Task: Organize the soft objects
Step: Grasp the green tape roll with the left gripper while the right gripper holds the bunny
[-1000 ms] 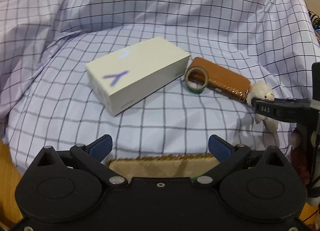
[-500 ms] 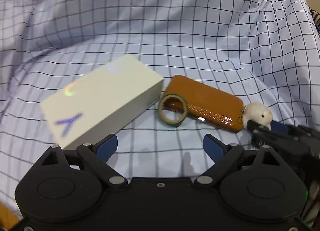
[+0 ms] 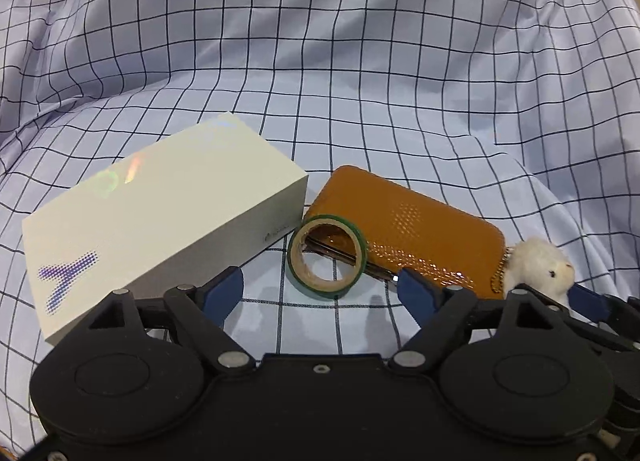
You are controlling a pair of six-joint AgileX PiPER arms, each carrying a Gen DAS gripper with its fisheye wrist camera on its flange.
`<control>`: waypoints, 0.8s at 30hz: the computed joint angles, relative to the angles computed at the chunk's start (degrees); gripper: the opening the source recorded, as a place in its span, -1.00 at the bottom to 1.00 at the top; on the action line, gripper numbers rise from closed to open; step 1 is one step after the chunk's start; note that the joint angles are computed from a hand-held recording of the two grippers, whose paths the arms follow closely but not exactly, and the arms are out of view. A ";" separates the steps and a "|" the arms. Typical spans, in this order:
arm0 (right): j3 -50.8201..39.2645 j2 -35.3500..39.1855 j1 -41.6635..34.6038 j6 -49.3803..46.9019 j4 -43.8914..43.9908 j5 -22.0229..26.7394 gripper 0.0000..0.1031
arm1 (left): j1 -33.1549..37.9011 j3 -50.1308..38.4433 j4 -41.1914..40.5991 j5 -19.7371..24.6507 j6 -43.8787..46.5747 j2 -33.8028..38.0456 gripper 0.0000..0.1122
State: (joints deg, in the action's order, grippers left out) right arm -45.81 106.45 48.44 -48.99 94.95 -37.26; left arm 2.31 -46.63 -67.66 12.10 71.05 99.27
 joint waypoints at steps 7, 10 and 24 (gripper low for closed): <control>0.37 -0.22 -0.12 0.82 -0.68 0.32 -0.13 | 0.12 -0.98 -5.92 0.31 5.42 2.65 0.17; 0.39 -0.26 -0.14 0.88 -0.71 0.38 -0.13 | 0.23 -1.02 -10.48 0.45 9.74 3.30 0.17; 0.01 -0.02 -0.06 0.38 -0.09 0.43 -0.10 | 1.90 -1.90 -10.53 5.03 11.29 4.06 -0.17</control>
